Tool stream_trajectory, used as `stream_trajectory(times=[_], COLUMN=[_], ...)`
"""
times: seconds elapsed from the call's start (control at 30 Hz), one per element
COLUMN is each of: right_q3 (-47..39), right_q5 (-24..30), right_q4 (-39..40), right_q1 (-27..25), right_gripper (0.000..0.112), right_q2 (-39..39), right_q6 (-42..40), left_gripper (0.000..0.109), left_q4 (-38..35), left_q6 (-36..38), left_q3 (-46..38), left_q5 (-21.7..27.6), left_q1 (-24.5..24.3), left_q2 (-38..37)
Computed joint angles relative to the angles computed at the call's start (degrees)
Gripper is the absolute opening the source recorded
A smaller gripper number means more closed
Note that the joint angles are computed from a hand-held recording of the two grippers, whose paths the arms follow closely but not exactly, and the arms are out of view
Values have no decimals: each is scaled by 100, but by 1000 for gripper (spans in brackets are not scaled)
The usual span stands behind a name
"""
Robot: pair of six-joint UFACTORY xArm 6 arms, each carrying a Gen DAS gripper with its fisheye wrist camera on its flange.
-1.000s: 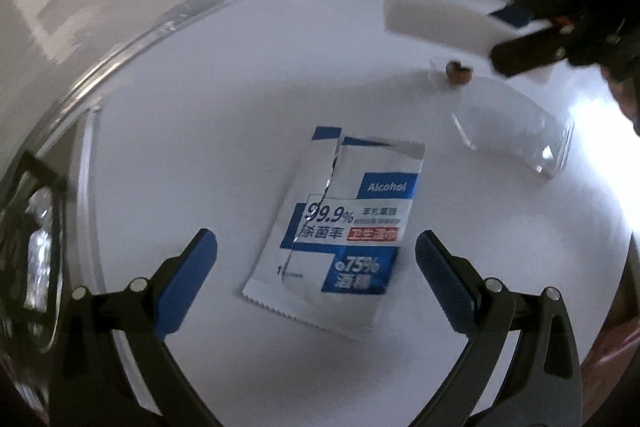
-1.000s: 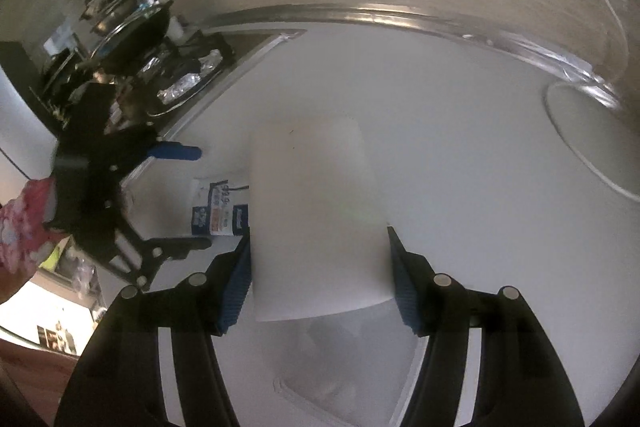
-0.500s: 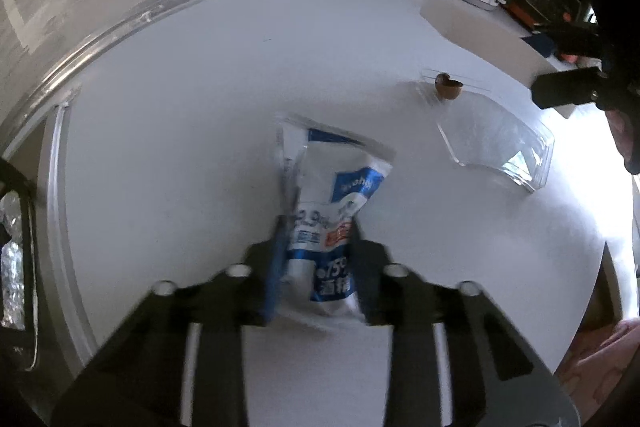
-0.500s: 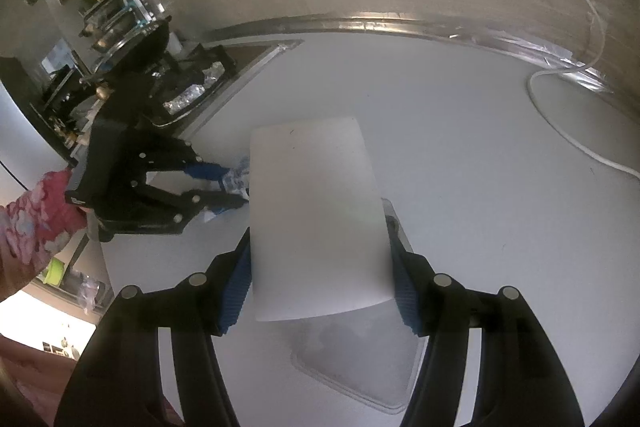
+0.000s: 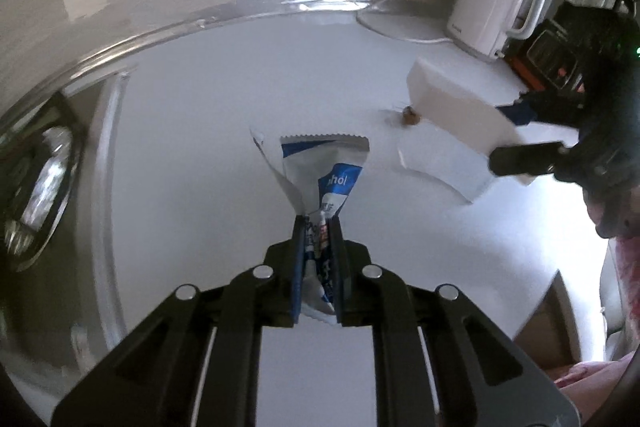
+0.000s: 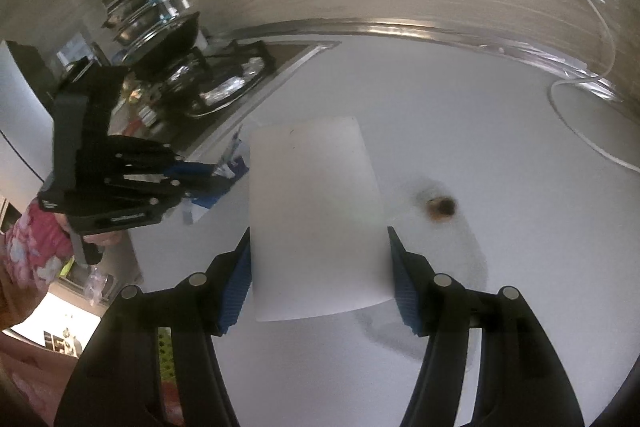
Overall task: Collect trash
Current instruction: 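Carry the wipe packet and white sponge over the green basket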
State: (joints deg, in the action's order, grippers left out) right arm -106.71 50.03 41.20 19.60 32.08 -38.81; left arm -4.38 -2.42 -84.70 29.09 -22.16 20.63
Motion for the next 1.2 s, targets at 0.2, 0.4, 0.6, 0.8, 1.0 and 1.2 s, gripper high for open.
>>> stream_trajectory(times=[0.2, 0.4, 0.6, 0.8, 1.0, 1.2], right_q3=[1561, 3233, 4433, 5098, 5255, 5315], right_q5=[-597, -1225, -1743, -2193, -2458, -2510], right_q4=[168, 353, 633, 226, -641, -1139], right_q1=[469, 1196, 1949, 2465, 2787, 3006], right_gripper=[62, 62, 62, 62, 62, 62], right_q2=[-1099, -2242, -3005, -3386, -3386, -3246], right_q6=[39, 434, 995, 1853, 2704, 3222], left_gripper=[11, 13, 13, 13, 13, 16], left_q4=[495, 544, 553, 339, 452, 887], left_q6=[-811, -964, -979, -1025, -1226, -1466], left_q3=[1997, 3981, 5485, 6514, 6960, 7054], left_q5=[-554, -651, -285, -297, -577, -1030], left_q1=[-199, -484, -729, -816, -723, -676], left_q2=[-1559, -3335, -4720, -5509, -5586, -4952])
